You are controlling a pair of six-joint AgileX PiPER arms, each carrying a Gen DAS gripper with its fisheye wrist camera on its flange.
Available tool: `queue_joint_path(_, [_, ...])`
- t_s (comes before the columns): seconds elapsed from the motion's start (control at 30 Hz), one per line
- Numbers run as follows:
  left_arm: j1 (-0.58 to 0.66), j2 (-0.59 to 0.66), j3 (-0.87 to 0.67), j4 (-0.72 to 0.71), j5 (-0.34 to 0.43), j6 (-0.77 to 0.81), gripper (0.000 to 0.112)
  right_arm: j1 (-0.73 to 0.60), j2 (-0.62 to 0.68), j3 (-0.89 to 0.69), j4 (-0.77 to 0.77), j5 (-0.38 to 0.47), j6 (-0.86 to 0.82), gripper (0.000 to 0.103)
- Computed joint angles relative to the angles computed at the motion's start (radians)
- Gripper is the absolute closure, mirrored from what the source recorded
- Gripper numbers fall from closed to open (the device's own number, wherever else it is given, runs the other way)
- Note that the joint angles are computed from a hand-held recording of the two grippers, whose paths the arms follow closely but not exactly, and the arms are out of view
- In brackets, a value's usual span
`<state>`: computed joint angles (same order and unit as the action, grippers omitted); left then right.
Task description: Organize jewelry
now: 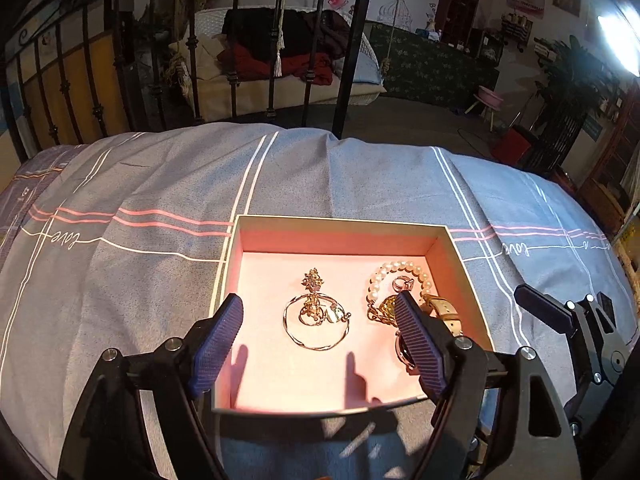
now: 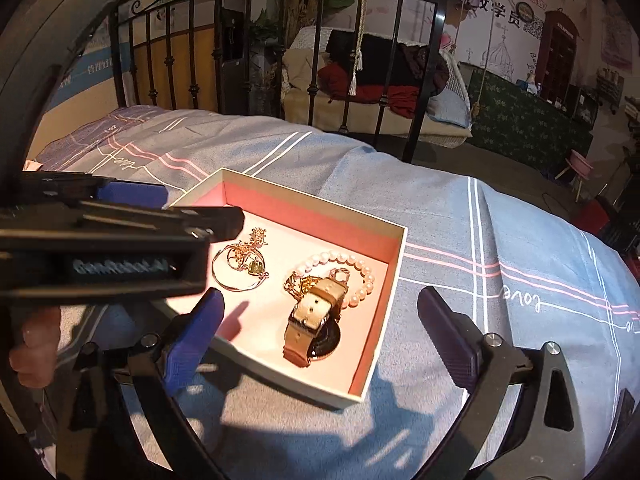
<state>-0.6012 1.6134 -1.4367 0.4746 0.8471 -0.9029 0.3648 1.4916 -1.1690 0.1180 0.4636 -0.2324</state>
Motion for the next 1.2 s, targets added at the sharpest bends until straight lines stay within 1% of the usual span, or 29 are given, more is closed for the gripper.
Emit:
queue_joint_path(0.07, [-0.062,-0.093,0.111,0.127,-0.038,-0.144,0.027,0.004,-0.09,0.115,-0.083,-0.085,0.096,0.006])
queue_joint_path(0.17, [-0.175,-0.209,0.247,0.338,-0.027,-0.373,0.018,-0.008,-0.229,0.269,-0.196,-0.189,0.241,0.006])
queue_joint_path(0.23, [-0.256,-0.263,0.311,0.456,0.019,-0.486,0.016,-0.024,-0.315,0.342,-0.205,-0.237,0.276,0.006])
queue_joint_path(0.27, [-0.288,-0.278,0.325,0.492,0.048,-0.515,0.016,-0.031,-0.357,0.372,-0.215,-0.256,0.298,0.006])
queue_joint_path(0.33, [-0.347,-0.3,0.349,0.543,0.102,-0.555,0.016,-0.045,-0.43,0.413,-0.18,-0.28,0.285,0.006])
queue_joint_path(0.37, [-0.375,-0.307,0.359,0.564,0.129,-0.576,0.016,-0.046,-0.464,0.429,-0.2,-0.287,0.312,0.006])
queue_joint_path(0.43, [-0.418,-0.322,0.379,0.59,0.162,-0.601,0.016,-0.042,-0.514,0.445,-0.247,-0.281,0.368,0.006])
queue_joint_path(0.53, [-0.47,-0.328,0.391,0.605,0.213,-0.622,0.016,-0.034,-0.549,0.44,-0.242,-0.26,0.369,0.006])
queue_joint_path(0.6, [-0.494,-0.325,0.395,0.608,0.235,-0.635,0.016,-0.034,-0.566,0.437,-0.204,-0.242,0.329,0.006])
queue_joint_path(0.63, [-0.504,-0.324,0.398,0.612,0.241,-0.643,0.016,-0.039,-0.57,0.437,-0.17,-0.239,0.294,0.006])
queue_joint_path(0.67, [-0.51,-0.323,0.406,0.618,0.239,-0.655,0.016,-0.04,-0.575,0.438,-0.163,-0.234,0.287,0.006])
queue_joint_path(0.8, [-0.555,-0.33,0.429,0.642,0.27,-0.703,0.016,-0.054,-0.588,0.445,-0.101,-0.233,0.233,0.006])
queue_joint_path(0.93, [-0.572,-0.325,0.433,0.666,0.287,-0.735,0.016,-0.052,-0.598,0.449,-0.121,-0.228,0.255,0.006])
queue_joint_path(1.03, [-0.578,-0.321,0.431,0.673,0.297,-0.743,0.016,-0.058,-0.605,0.455,-0.085,-0.227,0.221,0.006])
queue_joint_path(1.07, [-0.58,-0.318,0.429,0.674,0.304,-0.745,0.016,-0.05,-0.601,0.454,-0.115,-0.229,0.25,0.006])
queue_joint_path(1.13, [-0.585,-0.318,0.433,0.677,0.313,-0.749,0.016,-0.052,-0.605,0.456,-0.095,-0.224,0.228,0.006])
queue_joint_path(1.2, [-0.584,-0.317,0.431,0.676,0.313,-0.747,0.016,-0.045,-0.608,0.457,-0.111,-0.219,0.242,0.006])
